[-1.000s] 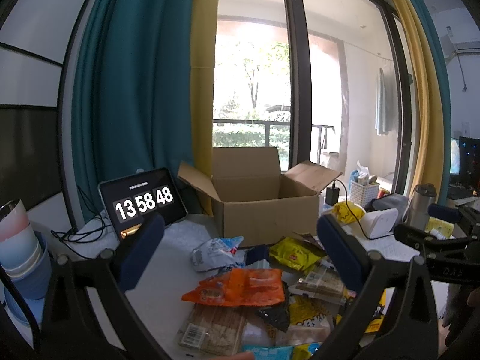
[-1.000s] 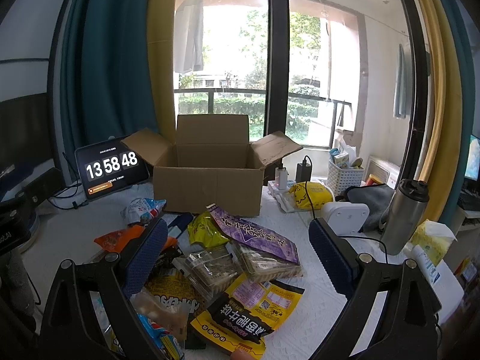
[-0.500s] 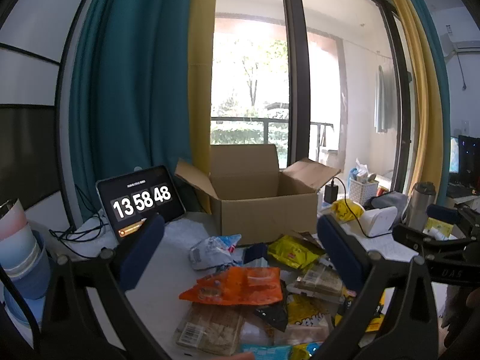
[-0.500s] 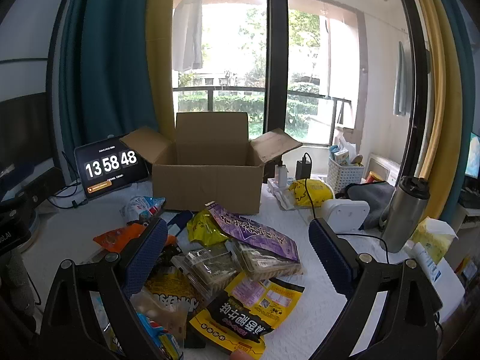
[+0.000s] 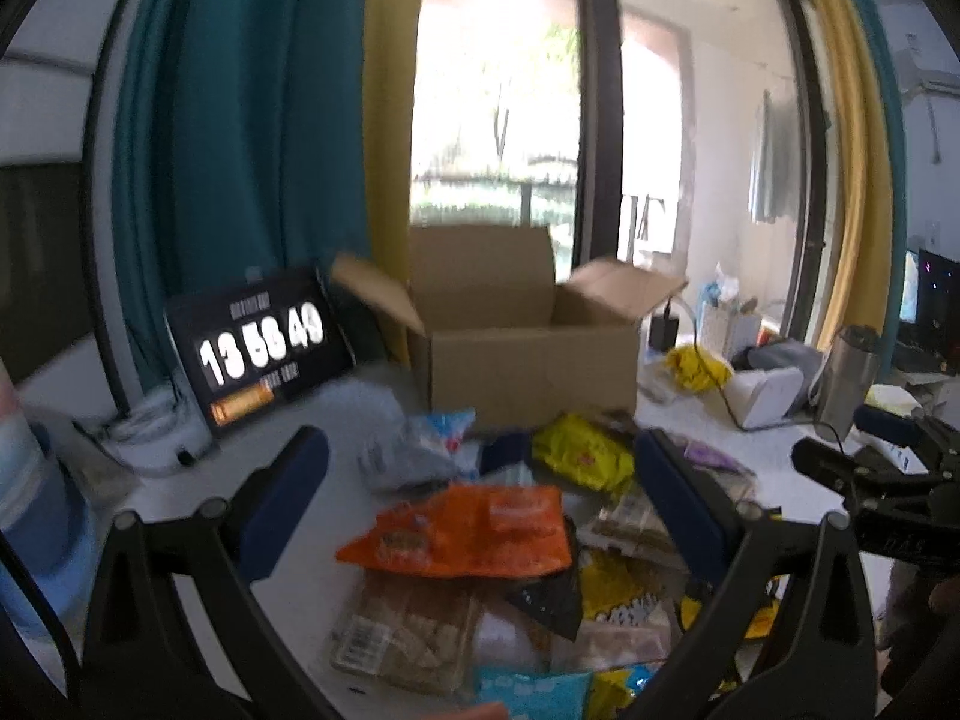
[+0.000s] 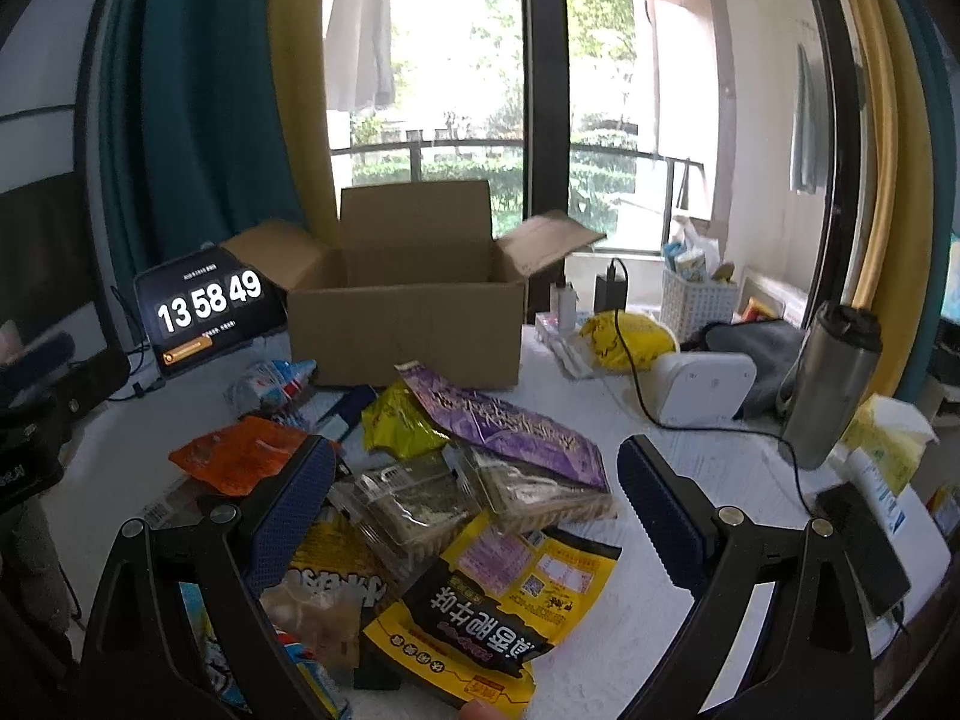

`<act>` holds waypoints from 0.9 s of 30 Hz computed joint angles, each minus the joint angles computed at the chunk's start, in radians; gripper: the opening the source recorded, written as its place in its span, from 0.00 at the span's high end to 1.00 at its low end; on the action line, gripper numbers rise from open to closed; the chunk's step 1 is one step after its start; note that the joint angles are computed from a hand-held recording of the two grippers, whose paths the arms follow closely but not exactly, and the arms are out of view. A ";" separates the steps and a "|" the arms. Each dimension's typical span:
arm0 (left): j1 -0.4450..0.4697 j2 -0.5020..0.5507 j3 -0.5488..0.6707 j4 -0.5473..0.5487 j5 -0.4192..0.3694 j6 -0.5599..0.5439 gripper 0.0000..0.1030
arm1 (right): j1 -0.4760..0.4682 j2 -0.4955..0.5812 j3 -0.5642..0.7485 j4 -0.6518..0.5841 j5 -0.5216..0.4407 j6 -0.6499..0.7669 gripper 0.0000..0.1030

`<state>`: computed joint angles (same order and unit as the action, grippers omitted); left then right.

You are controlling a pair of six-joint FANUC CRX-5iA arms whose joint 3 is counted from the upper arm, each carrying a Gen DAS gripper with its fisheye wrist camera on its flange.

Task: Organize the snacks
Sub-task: 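Grasp the orange bag with the left gripper while the right grasps the yellow-black packet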

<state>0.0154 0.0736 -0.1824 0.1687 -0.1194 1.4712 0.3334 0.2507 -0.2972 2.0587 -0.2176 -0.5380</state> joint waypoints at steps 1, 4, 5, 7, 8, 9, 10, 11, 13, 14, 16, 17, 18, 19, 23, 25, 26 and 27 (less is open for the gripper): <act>0.005 0.016 0.001 0.056 -0.015 -0.044 0.00 | 0.004 0.009 0.001 -0.047 -0.004 0.037 0.05; 0.022 0.078 0.088 -0.018 -0.137 0.040 0.00 | 0.017 0.039 0.015 -0.193 -0.012 0.151 0.05; 0.024 0.092 0.105 -0.039 -0.157 0.058 0.00 | 0.024 0.050 0.021 -0.257 -0.019 0.202 0.05; 0.031 0.127 0.140 -0.032 -0.205 0.047 0.00 | 0.035 0.071 0.035 -0.381 -0.030 0.298 0.05; 0.040 0.153 0.149 0.047 -0.234 -0.028 0.00 | 0.035 0.078 0.039 -0.409 -0.029 0.318 0.05; 0.045 0.171 0.161 0.087 -0.256 -0.065 0.00 | 0.041 0.089 0.049 -0.482 -0.031 0.372 0.05; 0.050 0.199 0.192 0.112 -0.298 -0.094 0.00 | 0.054 0.100 0.063 -0.573 -0.039 0.444 0.05; 0.053 0.216 0.208 0.130 -0.318 -0.116 0.00 | 0.064 0.111 0.077 -0.664 -0.041 0.516 0.05; 0.061 0.269 0.268 0.174 -0.397 -0.169 0.00 | 0.080 0.133 0.110 -0.833 -0.047 0.652 0.05; 0.063 0.295 0.307 0.174 -0.442 -0.170 0.00 | 0.088 0.141 0.125 -0.899 -0.056 0.708 0.05; 0.058 0.337 0.368 0.164 -0.487 -0.171 0.00 | 0.105 0.161 0.167 -1.064 -0.077 0.846 0.05; 0.052 0.365 0.414 0.145 -0.531 -0.172 0.00 | 0.114 0.173 0.196 -1.170 -0.095 0.937 0.05; 0.048 0.390 0.457 0.125 -0.574 -0.173 0.00 | 0.121 0.183 0.221 -1.249 -0.111 1.008 0.05; 0.043 0.413 0.494 0.110 -0.605 -0.171 0.00 | 0.125 0.192 0.245 -1.321 -0.128 1.073 0.05; 0.030 0.514 0.637 0.055 -0.720 -0.140 0.00 | 0.129 0.235 0.363 -1.634 -0.203 1.359 0.05; 0.032 0.546 0.682 0.045 -0.761 -0.119 0.00 | 0.128 0.266 0.435 -1.750 -0.278 1.479 0.05; 0.036 0.561 0.700 0.049 -0.778 -0.118 0.00 | 0.128 0.283 0.465 -1.785 -0.313 1.515 0.05; 0.037 0.566 0.706 0.050 -0.784 -0.119 0.00 | 0.129 0.281 0.453 -1.767 -0.296 1.516 0.04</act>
